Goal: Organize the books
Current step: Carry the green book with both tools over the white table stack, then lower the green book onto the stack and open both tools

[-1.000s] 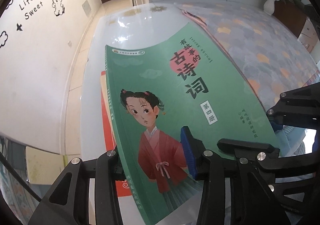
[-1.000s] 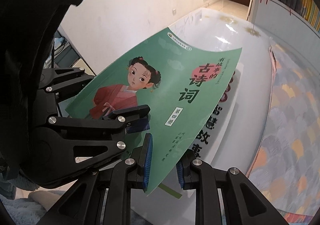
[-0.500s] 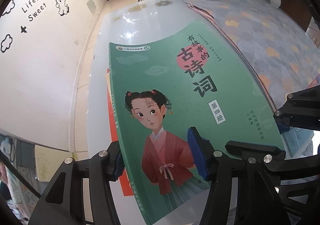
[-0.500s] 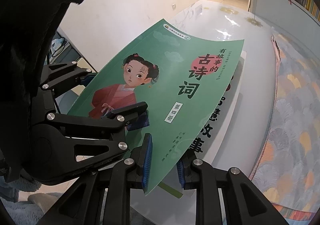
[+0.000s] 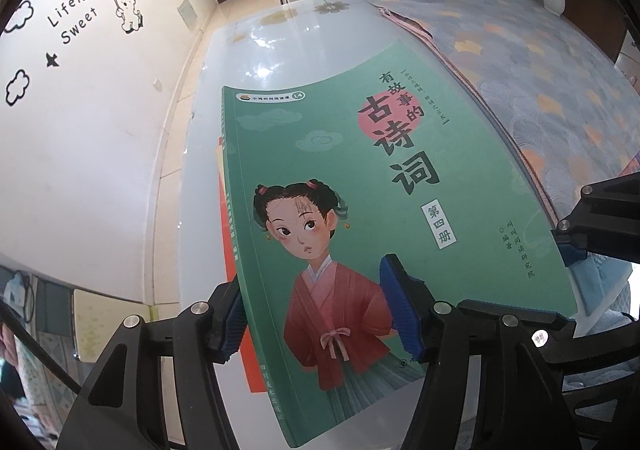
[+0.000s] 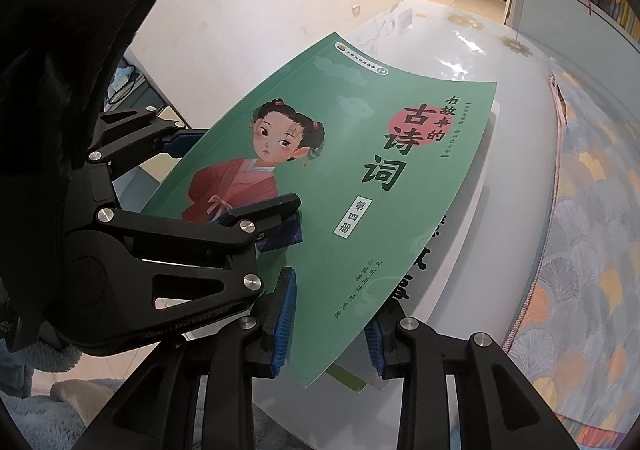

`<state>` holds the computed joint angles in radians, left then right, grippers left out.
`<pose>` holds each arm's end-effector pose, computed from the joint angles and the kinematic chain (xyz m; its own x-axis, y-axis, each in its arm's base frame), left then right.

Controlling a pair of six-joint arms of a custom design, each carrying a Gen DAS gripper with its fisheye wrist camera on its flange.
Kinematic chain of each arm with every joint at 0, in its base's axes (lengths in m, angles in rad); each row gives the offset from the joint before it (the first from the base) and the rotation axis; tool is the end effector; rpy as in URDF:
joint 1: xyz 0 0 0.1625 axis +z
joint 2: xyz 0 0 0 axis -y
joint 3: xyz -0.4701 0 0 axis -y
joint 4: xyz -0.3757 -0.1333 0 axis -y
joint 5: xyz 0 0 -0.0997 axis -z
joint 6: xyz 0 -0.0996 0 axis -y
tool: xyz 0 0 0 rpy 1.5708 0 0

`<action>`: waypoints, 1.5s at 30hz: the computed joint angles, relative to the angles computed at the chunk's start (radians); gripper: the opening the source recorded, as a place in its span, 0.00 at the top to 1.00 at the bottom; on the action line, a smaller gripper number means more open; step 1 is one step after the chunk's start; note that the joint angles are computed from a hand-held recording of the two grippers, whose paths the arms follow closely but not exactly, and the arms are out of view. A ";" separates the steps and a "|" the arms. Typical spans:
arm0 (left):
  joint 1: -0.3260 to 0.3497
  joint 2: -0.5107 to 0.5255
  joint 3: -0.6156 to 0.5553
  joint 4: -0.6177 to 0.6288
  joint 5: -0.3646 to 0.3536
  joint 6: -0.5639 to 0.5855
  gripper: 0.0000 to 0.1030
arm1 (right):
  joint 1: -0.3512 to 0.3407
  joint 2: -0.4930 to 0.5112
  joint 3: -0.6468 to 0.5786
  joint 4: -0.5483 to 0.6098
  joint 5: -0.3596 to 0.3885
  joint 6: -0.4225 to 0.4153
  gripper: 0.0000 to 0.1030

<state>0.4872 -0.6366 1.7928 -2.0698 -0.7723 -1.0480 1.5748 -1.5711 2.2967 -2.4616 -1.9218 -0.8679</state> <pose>-0.4042 -0.4457 -0.0178 -0.5762 0.0890 -0.8125 0.4013 0.8968 -0.1863 0.1006 -0.3942 0.3074 -0.6041 -0.7185 0.3447 -0.7192 0.6779 0.1525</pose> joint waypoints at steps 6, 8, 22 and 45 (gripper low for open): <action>0.001 0.002 -0.009 0.015 -0.002 -0.005 0.41 | 0.002 -0.009 0.008 -0.001 -0.006 -0.004 0.67; 0.000 0.005 -0.013 0.023 -0.003 -0.017 0.41 | 0.003 -0.016 0.011 0.006 -0.007 -0.006 0.63; -0.005 0.006 0.002 0.008 0.011 -0.035 0.39 | 0.006 -0.033 0.024 0.011 -0.010 -0.012 0.58; 0.003 0.034 -0.056 0.109 0.053 -0.038 0.20 | 0.005 -0.084 0.057 0.002 -0.016 -0.004 0.00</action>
<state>0.4904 -0.6025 1.7363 -1.9603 -0.7195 -1.0857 1.5795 -1.6553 2.3533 -2.4594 -1.9375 -0.8719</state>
